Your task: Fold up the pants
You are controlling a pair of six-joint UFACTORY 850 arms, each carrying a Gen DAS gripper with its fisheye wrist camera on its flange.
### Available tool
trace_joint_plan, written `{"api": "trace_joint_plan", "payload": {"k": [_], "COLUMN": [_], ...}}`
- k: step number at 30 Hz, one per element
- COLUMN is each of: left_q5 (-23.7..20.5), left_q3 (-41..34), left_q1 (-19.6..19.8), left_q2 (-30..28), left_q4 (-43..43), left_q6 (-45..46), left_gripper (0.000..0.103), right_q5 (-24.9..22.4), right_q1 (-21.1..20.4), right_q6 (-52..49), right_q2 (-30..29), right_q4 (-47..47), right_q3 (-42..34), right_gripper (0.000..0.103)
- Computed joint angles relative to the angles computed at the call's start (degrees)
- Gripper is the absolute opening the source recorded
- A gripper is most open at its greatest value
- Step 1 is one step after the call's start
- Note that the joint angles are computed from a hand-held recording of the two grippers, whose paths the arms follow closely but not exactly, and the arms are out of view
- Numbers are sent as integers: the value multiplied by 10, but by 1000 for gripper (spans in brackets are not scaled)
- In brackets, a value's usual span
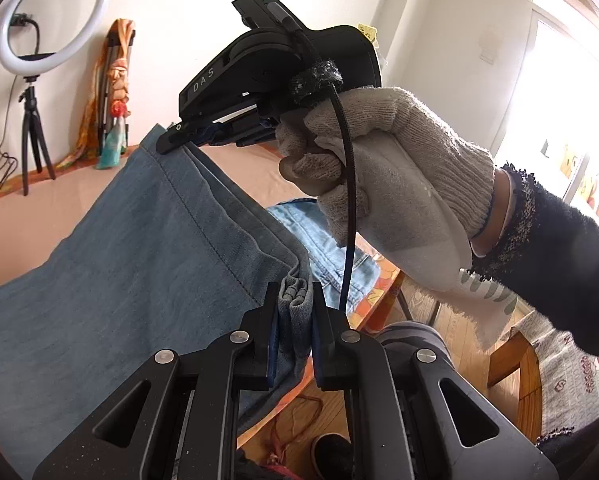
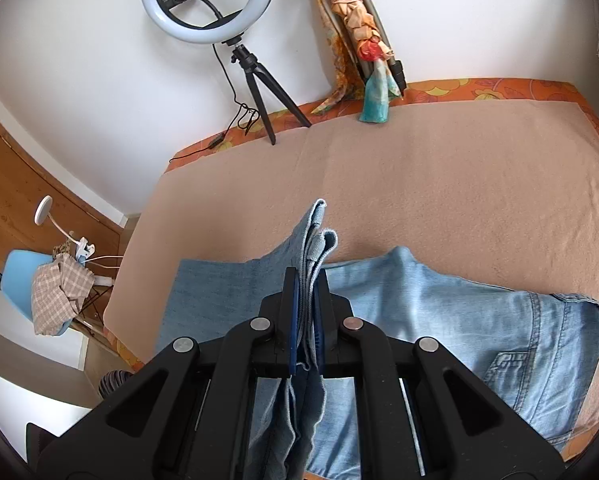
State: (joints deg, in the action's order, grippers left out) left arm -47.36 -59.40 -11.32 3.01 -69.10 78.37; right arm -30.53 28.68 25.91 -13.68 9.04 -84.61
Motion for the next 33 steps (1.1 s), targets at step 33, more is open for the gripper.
{"api": "trace_joint_plan", "payload": {"k": [33], "left_q5": [16], "left_q3": [-78], "left_q1": [-164], "left_q2": [-115], "left_q4": [24], "left_q6": [-21], "left_gripper": [11], "right_q5": [30], "right_q1": [-143], "right_q6": [3], "right_q2": [155], "right_q4": [-2], "right_q3": [225], "right_gripper": [7]}}
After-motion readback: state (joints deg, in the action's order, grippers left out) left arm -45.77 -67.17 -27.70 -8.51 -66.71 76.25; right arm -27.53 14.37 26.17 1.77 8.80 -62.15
